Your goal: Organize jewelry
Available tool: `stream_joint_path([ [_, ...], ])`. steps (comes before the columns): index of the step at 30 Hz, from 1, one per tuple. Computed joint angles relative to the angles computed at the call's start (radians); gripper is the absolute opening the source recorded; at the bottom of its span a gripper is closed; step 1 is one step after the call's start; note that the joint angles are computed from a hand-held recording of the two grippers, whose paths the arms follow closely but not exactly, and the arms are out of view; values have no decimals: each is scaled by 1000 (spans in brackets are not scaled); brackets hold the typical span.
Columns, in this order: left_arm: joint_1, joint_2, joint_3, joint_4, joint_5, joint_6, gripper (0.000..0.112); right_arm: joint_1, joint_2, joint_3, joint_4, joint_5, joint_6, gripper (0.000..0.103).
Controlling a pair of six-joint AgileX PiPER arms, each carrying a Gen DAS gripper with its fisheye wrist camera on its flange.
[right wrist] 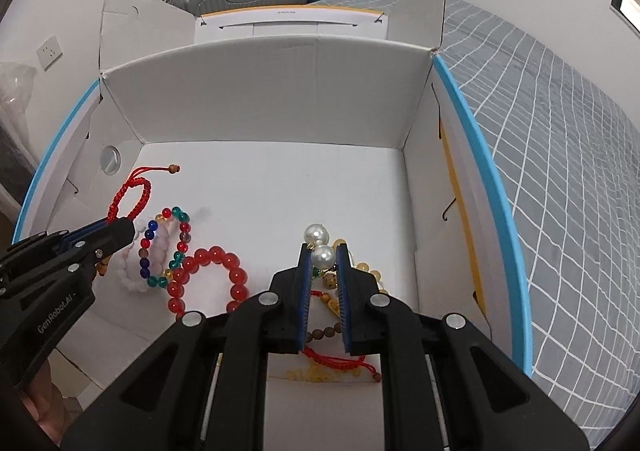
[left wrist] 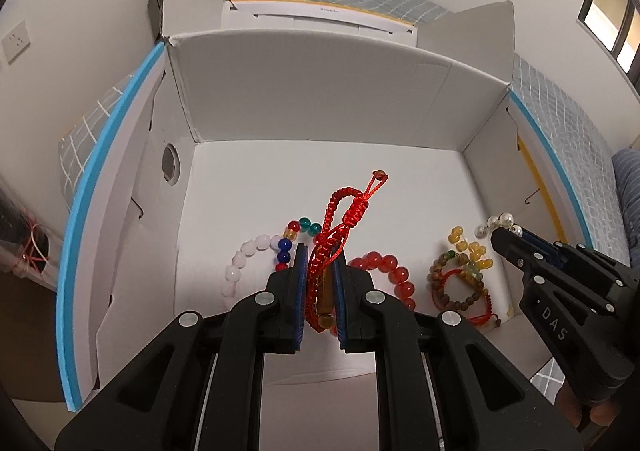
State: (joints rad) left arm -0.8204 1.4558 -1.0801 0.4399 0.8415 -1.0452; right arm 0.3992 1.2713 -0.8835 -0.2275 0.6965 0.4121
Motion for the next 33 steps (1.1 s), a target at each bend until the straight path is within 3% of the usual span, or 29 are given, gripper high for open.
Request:
stream_joint_path([
  [7, 7, -5, 8, -5, -10, 11, 15, -10, -4, 10, 17, -15, -8, 12],
  [9, 9, -7, 10, -6, -15, 10, 27, -10, -12, 9, 22, -14, -14, 14],
  [12, -6, -16, 9, 31, 3, -24, 49, -4, -37, 14, 10, -22, -1, 35],
  [20, -56, -62, 8, 109, 49, -100, 76, 22, -140, 29, -65, -15, 57, 75],
  [23, -97, -86, 10, 156, 89, -148, 86, 25, -191, 43, -82, -8, 71, 86],
  [27, -196, -138, 37, 257, 156, -252, 97, 66, -300, 84, -164, 18, 157, 95],
  [33, -339, -213, 83, 328, 274, -378, 97, 117, -442, 141, -187, 82, 204, 95],
])
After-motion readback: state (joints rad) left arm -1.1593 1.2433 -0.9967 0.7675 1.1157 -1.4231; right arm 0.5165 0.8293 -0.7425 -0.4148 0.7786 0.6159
